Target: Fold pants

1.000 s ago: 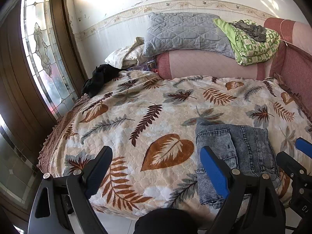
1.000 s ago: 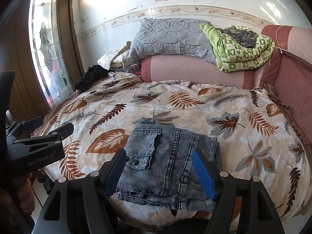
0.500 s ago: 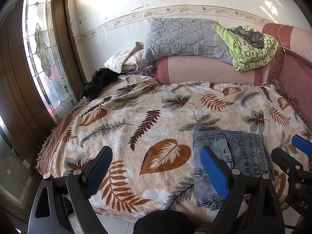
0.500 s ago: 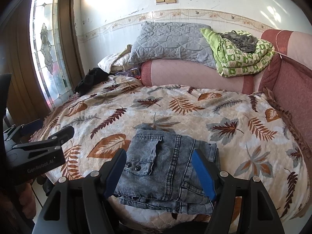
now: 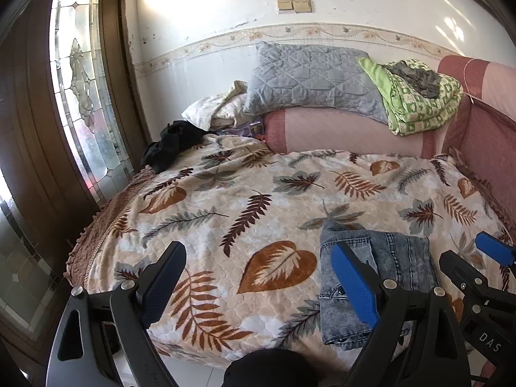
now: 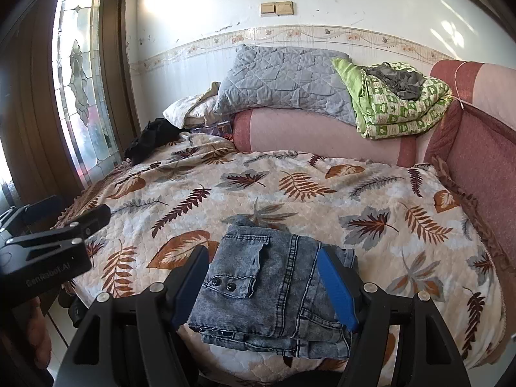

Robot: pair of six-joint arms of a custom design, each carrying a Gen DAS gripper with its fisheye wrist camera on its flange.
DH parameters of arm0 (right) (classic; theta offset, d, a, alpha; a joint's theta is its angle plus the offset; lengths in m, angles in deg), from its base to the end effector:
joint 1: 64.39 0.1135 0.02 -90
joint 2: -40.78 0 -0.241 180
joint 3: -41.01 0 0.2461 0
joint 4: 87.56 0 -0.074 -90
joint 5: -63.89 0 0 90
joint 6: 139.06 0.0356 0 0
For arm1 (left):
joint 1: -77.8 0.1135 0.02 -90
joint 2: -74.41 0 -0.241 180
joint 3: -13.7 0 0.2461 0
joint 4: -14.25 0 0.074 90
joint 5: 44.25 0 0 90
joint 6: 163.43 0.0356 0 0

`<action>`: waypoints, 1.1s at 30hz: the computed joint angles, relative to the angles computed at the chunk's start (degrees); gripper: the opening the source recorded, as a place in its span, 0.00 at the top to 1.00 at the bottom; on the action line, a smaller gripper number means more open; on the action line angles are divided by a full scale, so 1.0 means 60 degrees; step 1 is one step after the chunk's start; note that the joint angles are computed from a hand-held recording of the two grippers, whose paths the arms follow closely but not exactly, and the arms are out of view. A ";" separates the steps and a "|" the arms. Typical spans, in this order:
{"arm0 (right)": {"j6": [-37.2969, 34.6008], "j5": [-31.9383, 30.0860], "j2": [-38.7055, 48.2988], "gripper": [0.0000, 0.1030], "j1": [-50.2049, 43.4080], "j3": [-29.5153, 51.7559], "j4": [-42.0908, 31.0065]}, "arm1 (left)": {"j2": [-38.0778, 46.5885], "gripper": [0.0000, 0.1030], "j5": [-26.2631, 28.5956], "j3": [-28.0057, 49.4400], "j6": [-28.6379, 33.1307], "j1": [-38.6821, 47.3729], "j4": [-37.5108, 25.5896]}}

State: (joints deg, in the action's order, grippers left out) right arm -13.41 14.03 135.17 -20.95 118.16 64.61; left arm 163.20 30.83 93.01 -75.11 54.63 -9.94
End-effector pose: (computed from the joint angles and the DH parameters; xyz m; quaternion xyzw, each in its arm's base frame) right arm 0.2663 0.2205 0.2092 0.0719 0.8749 -0.0160 0.4787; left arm 0.3234 -0.1284 0.2538 0.1028 0.8702 0.0111 0.4817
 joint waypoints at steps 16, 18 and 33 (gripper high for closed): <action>0.0052 -0.0073 0.0009 0.29 -0.0015 -0.0014 0.0052 | -0.0146 0.11 -0.0373 -0.0019 0.0181 -0.0143 0.0030; 0.0059 -0.0080 0.0022 0.29 -0.0022 -0.0009 0.0048 | -0.0125 0.11 -0.0380 0.0001 0.0192 -0.0166 0.0017; 0.0062 -0.0183 -0.0063 0.29 -0.0117 -0.0202 0.0195 | -0.0068 0.11 -0.0179 0.0170 0.0036 -0.0128 -0.0297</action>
State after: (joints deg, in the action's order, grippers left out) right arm -13.03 12.93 134.79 -21.65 116.95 65.78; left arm 162.79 29.76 94.03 -74.90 53.86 -11.72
